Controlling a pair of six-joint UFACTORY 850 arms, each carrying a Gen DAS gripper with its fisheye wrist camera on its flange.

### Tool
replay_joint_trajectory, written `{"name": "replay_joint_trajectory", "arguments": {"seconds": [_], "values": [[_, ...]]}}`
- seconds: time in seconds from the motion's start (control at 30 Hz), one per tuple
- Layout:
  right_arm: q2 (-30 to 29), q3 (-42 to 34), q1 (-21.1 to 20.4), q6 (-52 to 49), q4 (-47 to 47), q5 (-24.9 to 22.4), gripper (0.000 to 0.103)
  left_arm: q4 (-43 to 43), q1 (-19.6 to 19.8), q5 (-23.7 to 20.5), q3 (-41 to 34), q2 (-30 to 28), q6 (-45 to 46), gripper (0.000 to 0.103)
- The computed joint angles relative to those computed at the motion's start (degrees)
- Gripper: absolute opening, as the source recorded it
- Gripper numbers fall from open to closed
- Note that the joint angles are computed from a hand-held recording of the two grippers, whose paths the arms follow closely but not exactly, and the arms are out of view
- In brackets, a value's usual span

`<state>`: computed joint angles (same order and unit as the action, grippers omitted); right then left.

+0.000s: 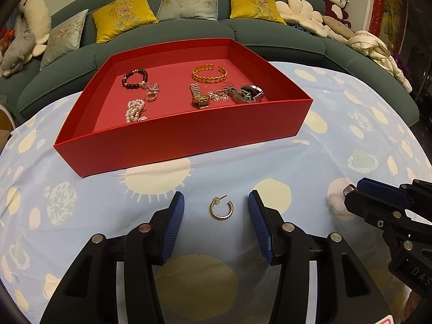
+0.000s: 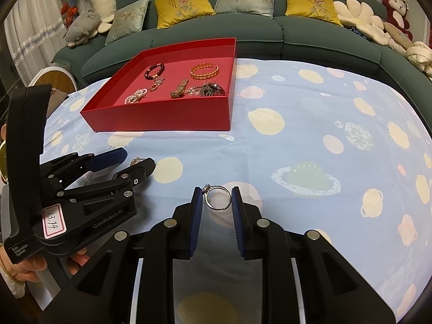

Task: Organize jewelry
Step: 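Grasp the gold hoop earring with the left tool while the right tool holds the ring, then carry the earring and silver ring into the red box and open both tools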

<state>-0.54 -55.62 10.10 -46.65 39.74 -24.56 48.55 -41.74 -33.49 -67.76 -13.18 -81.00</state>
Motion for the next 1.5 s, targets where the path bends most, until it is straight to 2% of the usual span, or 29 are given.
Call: {"name": "replay_joint_trajectory", "arguments": {"seconds": [0.37,0.57,0.83,1.1,1.5], "values": [[0.6,0.3,-1.1,-1.7,1.5,-0.9,0.021,0.5,1.0,2.2,2.0,1.6,-1.6,0.048],[0.6,0.4,-1.7,-1.9,1.6,-1.3,0.021,0.3,-0.1,-1.8,-0.3,-0.3,0.7,0.048],[0.7,0.5,-1.7,-2.1,1.5,-1.4,0.021,0.8,-1.6,-4.4,-1.7,-1.4,2.0,0.026],[0.7,0.7,-1.0,-1.9,1.4,-1.1,0.021,0.5,-1.8,-3.4,-1.3,-1.1,2.2,0.015],[0.7,0.3,-0.7,-1.9,1.8,-1.4,0.021,-0.2,-1.4,-1.2,-0.2,-0.1,1.8,0.014]]}}
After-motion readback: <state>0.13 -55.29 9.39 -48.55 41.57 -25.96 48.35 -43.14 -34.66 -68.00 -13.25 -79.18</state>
